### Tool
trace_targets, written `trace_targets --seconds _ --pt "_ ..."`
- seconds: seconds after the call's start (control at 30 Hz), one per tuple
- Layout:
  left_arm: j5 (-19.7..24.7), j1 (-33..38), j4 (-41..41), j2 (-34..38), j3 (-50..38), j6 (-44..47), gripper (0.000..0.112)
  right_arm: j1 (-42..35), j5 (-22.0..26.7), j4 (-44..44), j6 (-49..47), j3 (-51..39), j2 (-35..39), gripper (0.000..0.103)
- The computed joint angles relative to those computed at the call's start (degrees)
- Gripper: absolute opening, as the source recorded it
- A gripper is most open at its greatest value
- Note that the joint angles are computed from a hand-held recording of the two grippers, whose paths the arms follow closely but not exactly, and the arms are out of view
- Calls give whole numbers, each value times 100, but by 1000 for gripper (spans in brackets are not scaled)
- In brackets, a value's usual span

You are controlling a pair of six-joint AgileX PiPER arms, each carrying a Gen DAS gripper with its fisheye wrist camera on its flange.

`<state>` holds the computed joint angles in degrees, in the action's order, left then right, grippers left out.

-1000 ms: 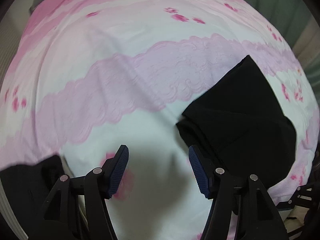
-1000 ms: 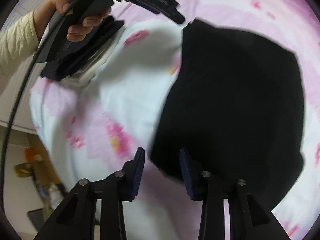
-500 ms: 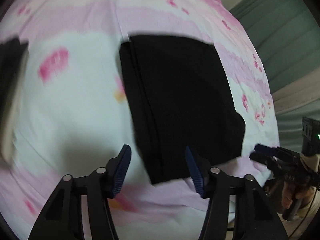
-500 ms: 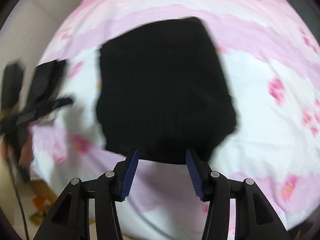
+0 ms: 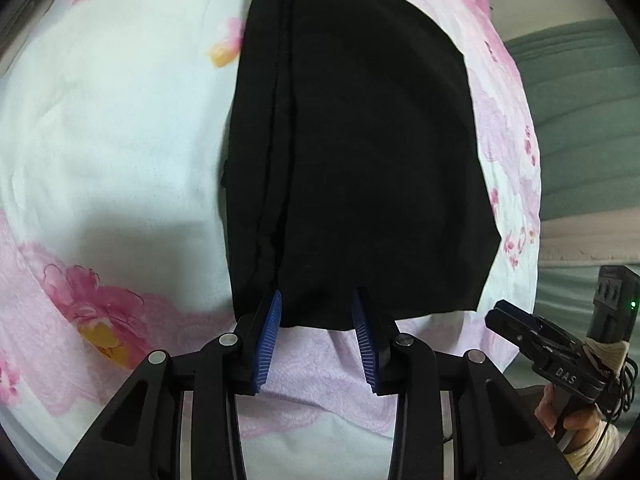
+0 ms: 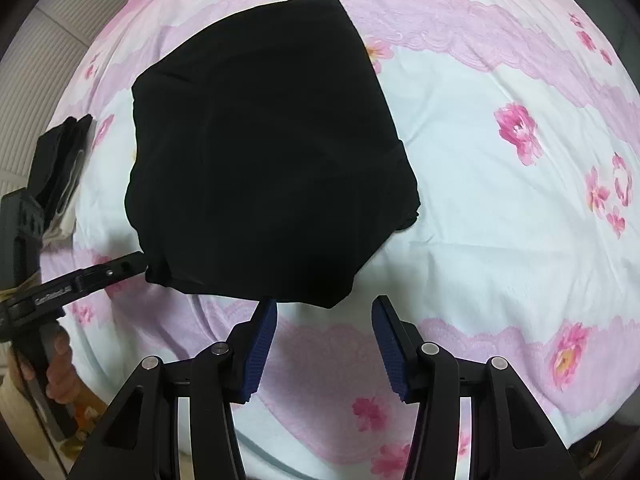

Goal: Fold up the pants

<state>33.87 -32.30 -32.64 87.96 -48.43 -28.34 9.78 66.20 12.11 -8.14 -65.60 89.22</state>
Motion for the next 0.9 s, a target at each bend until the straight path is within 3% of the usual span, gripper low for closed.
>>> trace_targets --seconds 0.1,0.27,0.33,0.37,0.63,0.73,0.9 --pt "-134 40 -414 168 20 339 36 -55 17 18 -105 -12 14 51" --pt "-182 -33 -244 499 -115 48 36 -257 67 76 -279 -28 75 51" --pt "-38 -199 353 577 -314 -410 20 -332 112 77 -308 -73 106 51" --pt "18 -313 683 560 -375 -681 5 -345 130 87 -313 -85 108 51" --pt "196 -815 2147 -1048 305 -2822 4 -470 252 224 -566 -52 48 51" --pt "508 -904 2646 -1252 385 -3371 2 -556 297 259 -678 -4 14 51" --pt "781 -821 2564 -943 191 -3171 2 -659 333 241 -775 72 25 51"
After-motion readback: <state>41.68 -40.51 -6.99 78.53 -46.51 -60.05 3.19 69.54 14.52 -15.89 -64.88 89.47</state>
